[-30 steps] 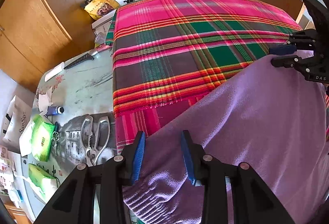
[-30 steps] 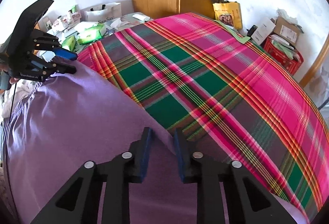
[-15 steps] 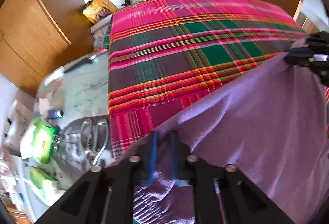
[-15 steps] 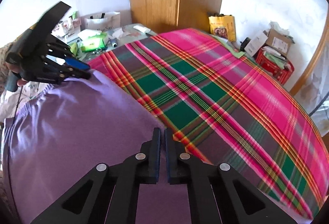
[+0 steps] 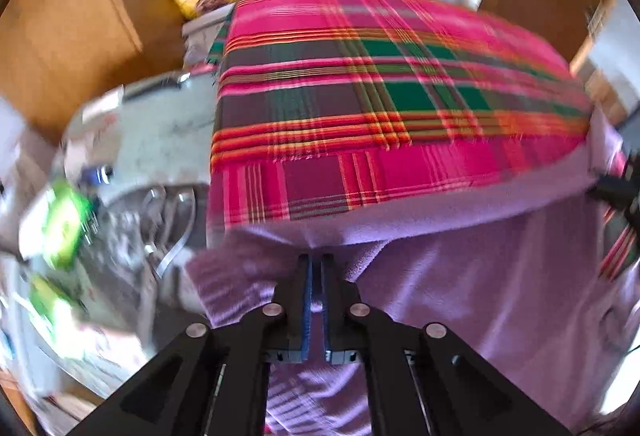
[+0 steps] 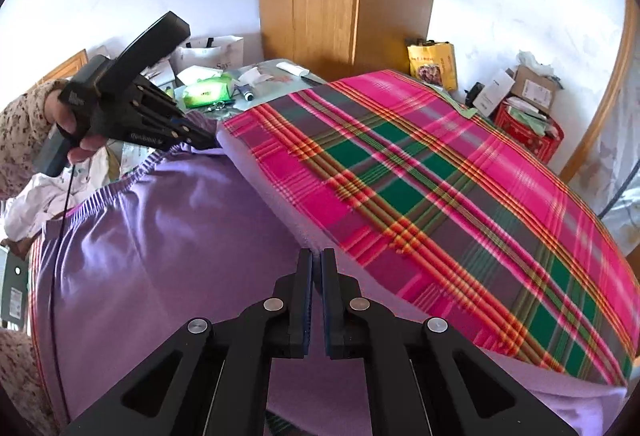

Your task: Fold clothes

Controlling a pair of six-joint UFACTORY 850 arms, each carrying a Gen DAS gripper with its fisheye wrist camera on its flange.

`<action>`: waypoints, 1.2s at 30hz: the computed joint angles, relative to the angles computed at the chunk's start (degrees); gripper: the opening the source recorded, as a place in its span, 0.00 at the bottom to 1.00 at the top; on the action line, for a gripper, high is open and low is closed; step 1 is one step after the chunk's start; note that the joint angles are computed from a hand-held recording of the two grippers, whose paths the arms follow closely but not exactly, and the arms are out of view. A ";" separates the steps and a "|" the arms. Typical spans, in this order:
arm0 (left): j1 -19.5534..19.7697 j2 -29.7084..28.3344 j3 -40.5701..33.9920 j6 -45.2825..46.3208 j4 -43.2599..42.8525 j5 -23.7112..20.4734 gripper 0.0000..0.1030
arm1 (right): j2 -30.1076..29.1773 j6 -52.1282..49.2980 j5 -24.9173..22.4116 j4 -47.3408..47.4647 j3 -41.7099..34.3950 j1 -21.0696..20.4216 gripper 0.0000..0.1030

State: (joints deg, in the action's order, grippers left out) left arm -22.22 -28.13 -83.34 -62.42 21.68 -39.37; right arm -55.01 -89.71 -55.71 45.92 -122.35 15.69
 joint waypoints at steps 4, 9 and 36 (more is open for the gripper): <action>1.25 3.57 3.84 -1.00 -8.10 7.63 0.22 | 2.12 -1.27 0.95 1.64 3.91 -0.43 0.04; 2.28 6.08 7.28 -0.35 -17.47 16.97 0.32 | 3.54 -3.01 1.31 2.56 6.64 -0.67 0.04; 5.70 7.30 12.45 -5.07 -32.25 23.95 0.21 | 14.29 -12.24 0.69 9.08 23.06 -2.78 0.04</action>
